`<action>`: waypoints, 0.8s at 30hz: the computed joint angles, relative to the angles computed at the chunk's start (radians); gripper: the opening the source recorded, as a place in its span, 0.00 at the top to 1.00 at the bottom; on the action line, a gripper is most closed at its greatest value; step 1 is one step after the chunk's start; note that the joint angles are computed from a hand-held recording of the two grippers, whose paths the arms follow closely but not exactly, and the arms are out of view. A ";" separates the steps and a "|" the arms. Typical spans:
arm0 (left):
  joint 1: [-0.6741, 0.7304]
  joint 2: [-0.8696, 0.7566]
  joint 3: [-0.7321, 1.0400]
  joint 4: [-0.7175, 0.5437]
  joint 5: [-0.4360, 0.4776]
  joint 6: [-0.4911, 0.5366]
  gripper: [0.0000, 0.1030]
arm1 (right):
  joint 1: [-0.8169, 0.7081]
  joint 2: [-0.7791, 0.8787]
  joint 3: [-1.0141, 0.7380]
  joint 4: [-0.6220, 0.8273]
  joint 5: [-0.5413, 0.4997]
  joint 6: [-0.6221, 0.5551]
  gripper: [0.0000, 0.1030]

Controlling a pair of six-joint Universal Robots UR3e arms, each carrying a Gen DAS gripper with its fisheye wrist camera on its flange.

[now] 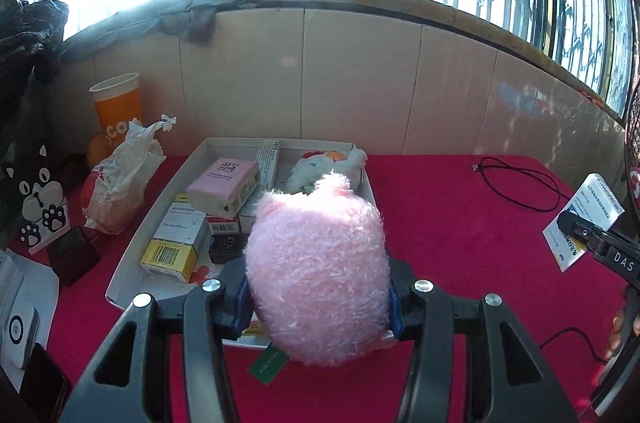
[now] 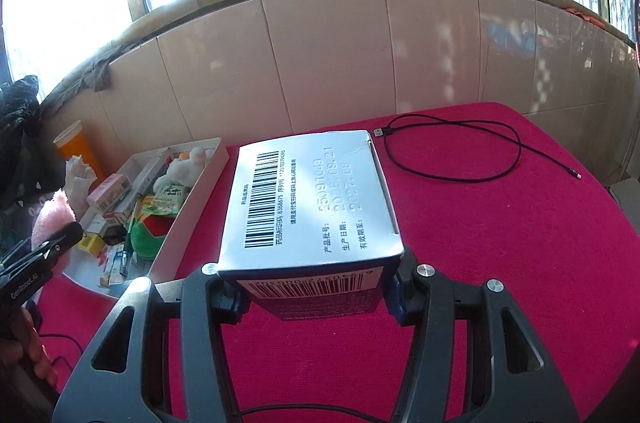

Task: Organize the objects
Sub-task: 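Carry the pink plush with left gripper while right gripper carries the white box toward the tray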

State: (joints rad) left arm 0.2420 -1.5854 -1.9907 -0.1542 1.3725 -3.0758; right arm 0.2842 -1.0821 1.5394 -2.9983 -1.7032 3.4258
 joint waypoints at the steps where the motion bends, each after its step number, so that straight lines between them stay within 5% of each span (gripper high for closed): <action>1: 0.013 0.008 -0.008 -0.001 -0.008 0.000 0.50 | 0.009 0.006 -0.014 0.010 -0.006 -0.001 0.50; 24: 0.327 0.140 -0.112 -0.049 -0.189 0.019 0.50 | 0.181 0.222 -0.476 0.248 -0.088 -0.080 0.50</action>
